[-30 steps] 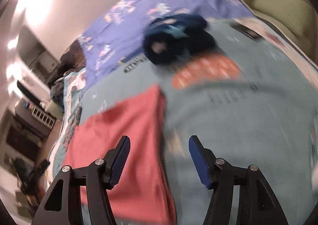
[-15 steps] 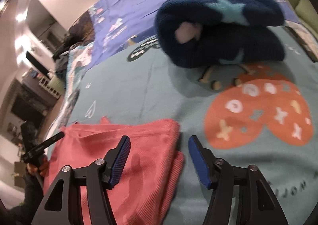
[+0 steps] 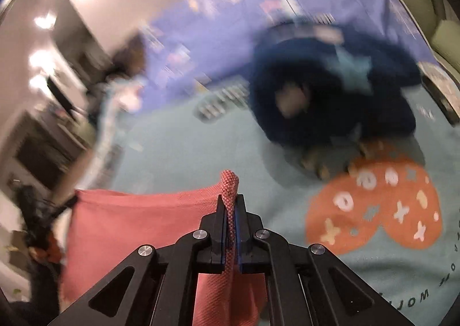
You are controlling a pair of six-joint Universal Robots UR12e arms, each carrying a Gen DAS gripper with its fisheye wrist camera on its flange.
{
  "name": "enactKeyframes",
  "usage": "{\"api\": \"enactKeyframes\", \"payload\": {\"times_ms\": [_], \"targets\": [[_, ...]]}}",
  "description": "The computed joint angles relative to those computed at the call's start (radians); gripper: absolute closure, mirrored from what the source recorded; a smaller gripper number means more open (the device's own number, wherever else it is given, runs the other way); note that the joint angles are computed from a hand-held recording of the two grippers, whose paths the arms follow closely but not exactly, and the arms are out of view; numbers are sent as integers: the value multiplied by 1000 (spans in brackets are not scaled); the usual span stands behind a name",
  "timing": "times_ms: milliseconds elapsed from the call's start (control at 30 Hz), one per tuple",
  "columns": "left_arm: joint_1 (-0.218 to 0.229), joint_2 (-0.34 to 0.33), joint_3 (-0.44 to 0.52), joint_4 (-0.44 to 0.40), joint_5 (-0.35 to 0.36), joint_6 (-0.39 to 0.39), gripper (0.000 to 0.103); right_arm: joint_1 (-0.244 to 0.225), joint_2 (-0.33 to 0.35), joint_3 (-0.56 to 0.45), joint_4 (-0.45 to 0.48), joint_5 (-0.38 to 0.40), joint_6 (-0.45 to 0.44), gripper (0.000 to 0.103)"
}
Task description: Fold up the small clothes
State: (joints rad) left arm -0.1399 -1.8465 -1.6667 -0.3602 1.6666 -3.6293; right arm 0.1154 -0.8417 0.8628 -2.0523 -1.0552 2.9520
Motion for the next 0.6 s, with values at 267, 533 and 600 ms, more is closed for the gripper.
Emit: {"api": "enactKeyframes", "payload": {"times_ms": [267,533,600], "targets": [[7,50,-64,-22,18,-108,87,-19,-92,131,-135,-53,84,85],[-78,120,-127,39,-10,-34,73,-36,-237,335,-26,89,-55,85],[-104,106,-108,-60,22,5,71,-22,-257,388,-78,-35,-41,87]]}}
